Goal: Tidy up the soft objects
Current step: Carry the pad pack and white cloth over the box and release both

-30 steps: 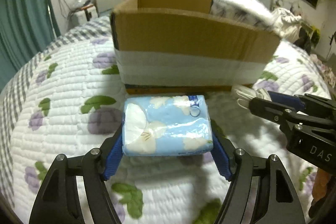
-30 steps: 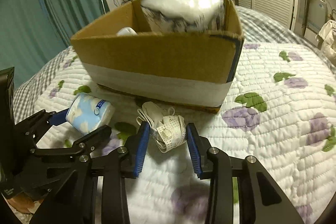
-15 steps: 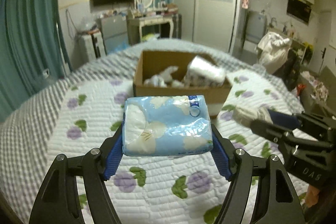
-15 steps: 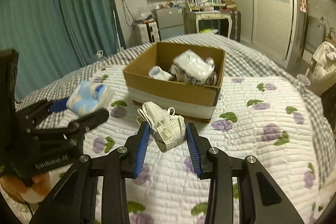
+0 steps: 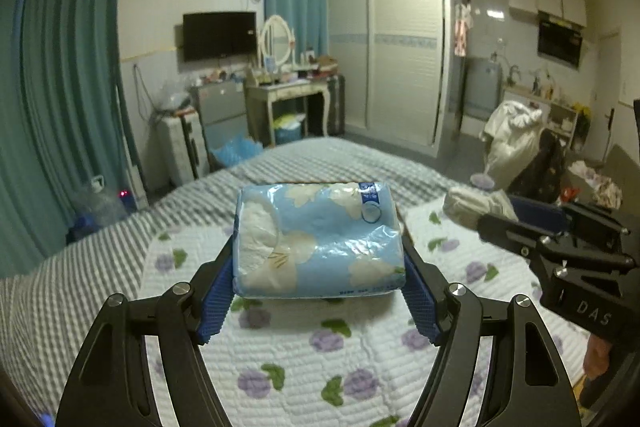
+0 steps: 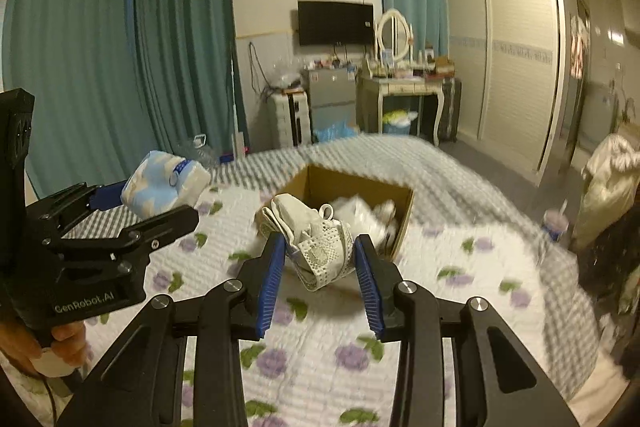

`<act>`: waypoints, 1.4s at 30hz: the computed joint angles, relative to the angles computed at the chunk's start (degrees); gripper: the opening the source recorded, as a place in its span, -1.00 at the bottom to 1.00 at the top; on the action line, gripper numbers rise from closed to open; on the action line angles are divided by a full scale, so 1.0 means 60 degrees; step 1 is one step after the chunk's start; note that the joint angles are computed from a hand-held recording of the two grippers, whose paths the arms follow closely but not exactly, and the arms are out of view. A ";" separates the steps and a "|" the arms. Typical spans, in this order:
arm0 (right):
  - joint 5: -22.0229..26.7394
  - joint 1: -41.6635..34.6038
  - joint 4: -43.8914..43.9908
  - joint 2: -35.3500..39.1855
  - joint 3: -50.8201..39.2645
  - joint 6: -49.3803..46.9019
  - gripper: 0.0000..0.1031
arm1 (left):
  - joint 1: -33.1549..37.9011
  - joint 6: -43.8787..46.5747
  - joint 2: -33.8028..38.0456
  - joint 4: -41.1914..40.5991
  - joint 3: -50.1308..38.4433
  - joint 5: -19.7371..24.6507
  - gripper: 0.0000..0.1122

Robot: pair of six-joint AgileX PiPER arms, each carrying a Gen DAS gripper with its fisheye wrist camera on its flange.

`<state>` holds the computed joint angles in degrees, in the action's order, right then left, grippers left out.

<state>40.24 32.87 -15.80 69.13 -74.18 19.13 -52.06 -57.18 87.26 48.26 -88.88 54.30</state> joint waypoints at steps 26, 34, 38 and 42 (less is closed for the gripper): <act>0.1155 -0.2856 0.3074 0.8633 -0.9317 -0.3708 -0.30 | 0.3232 0.4296 0.6647 -0.3122 -0.7090 -0.0692 0.30; 0.1515 -0.3307 0.3354 1.0190 -1.0579 -0.3890 -0.30 | 0.3425 0.4785 0.7671 -0.3599 -0.8307 -0.0252 0.30; 0.1609 -0.3439 0.3601 1.0317 -1.0663 -0.3901 -0.20 | 0.3433 0.4879 0.7750 -0.3973 -0.8656 -0.0047 0.35; 0.1097 -0.3508 0.3799 0.9735 -0.9696 -0.3745 0.10 | 0.3169 0.4807 0.7835 -0.3544 -0.9180 0.0463 0.53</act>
<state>46.82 11.82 6.99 127.54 -132.35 -3.34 -33.05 -28.34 134.27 27.00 -143.96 57.08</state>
